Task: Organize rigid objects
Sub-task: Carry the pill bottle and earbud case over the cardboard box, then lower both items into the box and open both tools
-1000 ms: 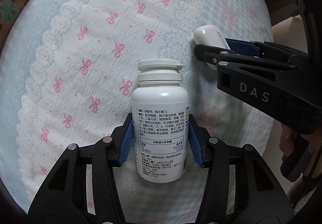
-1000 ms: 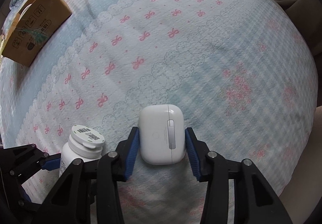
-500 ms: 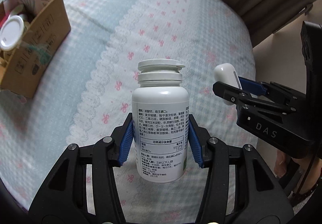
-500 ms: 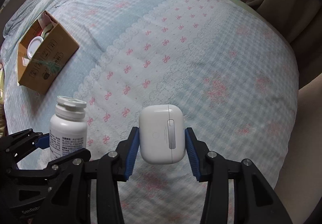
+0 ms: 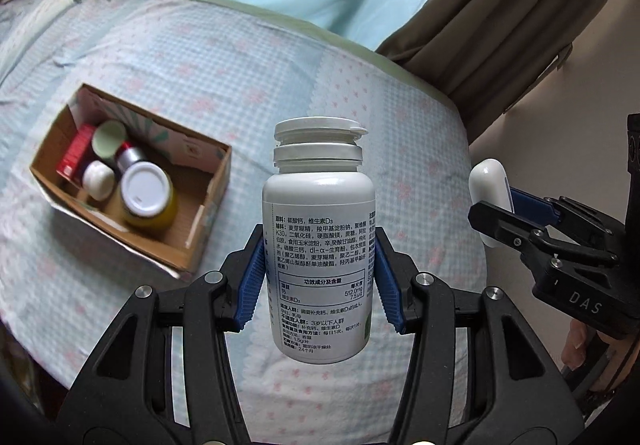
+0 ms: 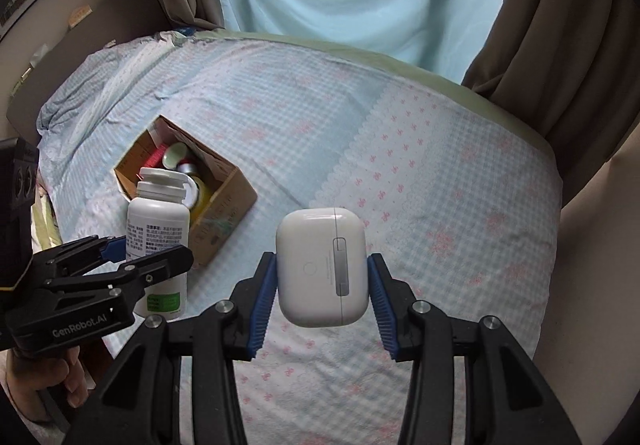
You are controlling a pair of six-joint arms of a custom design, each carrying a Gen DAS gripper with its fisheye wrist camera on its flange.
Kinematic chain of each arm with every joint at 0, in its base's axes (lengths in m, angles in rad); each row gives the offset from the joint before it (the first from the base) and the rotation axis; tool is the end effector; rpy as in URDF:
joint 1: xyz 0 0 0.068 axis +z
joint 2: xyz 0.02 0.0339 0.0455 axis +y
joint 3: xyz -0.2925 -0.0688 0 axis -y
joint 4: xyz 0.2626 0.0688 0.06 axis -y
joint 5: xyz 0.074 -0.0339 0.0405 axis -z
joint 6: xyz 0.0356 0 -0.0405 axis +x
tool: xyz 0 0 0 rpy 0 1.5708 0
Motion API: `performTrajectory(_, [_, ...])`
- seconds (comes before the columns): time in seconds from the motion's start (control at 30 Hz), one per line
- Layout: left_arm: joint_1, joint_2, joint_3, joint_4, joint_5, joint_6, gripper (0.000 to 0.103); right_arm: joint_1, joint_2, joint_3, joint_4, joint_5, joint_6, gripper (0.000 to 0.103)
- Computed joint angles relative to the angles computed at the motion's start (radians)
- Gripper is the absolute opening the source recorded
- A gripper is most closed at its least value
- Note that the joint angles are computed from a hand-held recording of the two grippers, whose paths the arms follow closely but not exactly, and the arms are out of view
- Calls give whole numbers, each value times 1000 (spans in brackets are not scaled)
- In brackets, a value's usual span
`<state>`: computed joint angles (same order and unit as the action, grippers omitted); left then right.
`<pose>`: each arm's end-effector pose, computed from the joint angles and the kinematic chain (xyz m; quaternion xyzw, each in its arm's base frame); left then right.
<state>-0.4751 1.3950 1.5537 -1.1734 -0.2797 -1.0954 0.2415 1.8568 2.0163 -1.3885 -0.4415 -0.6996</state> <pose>0.2497 -0.1174 0.4103 -0.3270 0.8951 -0.0974 0.2870 0.3730 0.1075 0.3950 -0.4691 0.8401 0.1725 0.2106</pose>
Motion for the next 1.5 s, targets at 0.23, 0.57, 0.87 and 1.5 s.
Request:
performTrajectory(0.23, [286,-134,85,-177,125,310,46,170,-62,21,-7,1,222,42])
performTrajectory(0.57, [1015,-123,101,-298,605,1068,46,478,-58,-8,138,198,688,42])
performTrajectory(0.87, [1273,54,45,-319,708,1458,46,638,58,-7,211,319,1013,42])
performTrajectory(1.5, [1148,235,-285,-5,560,1518,46,648,373,37,283,329,1120,41])
